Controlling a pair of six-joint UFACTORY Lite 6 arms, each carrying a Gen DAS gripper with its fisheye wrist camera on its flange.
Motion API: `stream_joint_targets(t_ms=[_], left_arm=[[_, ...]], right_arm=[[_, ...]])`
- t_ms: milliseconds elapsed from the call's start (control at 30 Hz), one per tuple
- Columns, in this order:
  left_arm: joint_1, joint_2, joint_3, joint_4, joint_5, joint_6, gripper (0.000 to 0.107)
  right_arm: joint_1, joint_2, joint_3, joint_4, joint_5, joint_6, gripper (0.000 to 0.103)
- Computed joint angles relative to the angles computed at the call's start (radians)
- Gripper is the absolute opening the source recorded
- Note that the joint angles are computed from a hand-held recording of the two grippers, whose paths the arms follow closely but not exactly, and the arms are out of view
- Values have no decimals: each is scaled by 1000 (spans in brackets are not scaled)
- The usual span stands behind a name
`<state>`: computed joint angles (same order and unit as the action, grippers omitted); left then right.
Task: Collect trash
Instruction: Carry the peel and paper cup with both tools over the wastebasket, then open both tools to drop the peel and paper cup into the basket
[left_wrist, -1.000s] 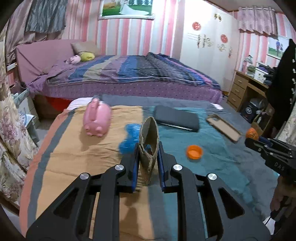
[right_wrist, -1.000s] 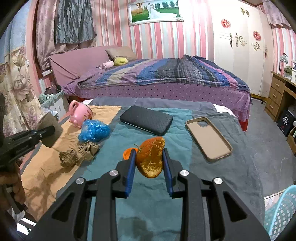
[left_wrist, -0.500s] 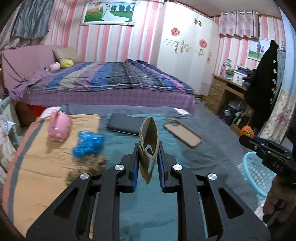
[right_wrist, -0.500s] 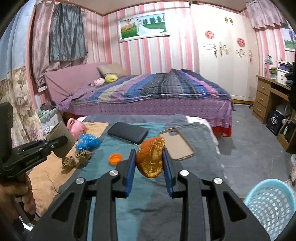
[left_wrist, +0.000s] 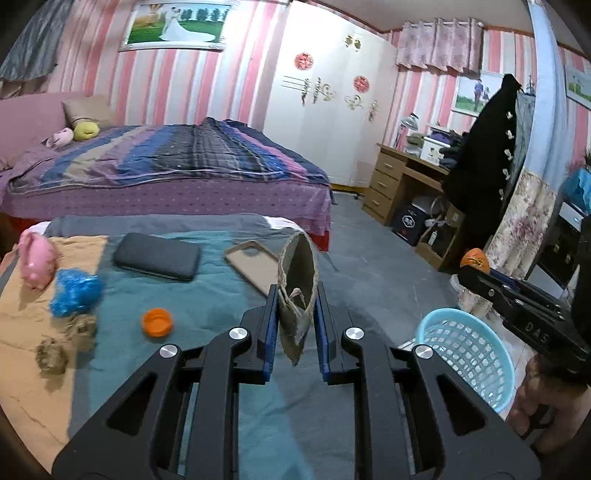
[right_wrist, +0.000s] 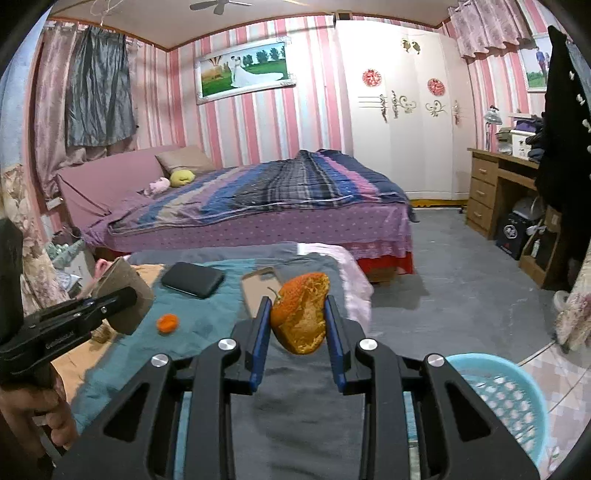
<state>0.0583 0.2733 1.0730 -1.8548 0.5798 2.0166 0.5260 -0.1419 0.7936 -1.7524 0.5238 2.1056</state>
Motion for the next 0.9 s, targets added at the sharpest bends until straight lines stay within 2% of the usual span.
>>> stream_joint_targets(t_ms=[267,400,600,633,700,733,767,800,867,900], left_arm=[[-262,17,44,-94,-99,26,17],[-365,68,109,-66,-110,-61,17],[-497,122,135,-119,-130,-38,18],[-511,129,139,-116,-131,-39,18],[-545,141,143,-124,-140,-26,19],[-556,150,150,-115,-141,-35,20],[-561,161,158,-98,-137,-53,22],[-562,180,176,-50,-119,-109,24],[-558,192,188,-19,-92,-152,50],[-561,195,185,-48,-88,-132,69]], right_arm=[[-167,-247,-160,62,-28,-74,29],[-236,-336,-209,215,42,-221,29],[-377,-441,-266,310,-34,-356,31],[-402,-452,-271,322,-54,-379,33],[-457,-490,-293,334,-87,-411,45],[-479,-502,-303,318,-90,-399,60],[-471,-503,-309,284,-65,-349,67],[-459,-490,-309,254,-37,-294,67],[-458,-509,-322,230,5,-244,68],[-441,-480,-311,199,25,-193,68]])
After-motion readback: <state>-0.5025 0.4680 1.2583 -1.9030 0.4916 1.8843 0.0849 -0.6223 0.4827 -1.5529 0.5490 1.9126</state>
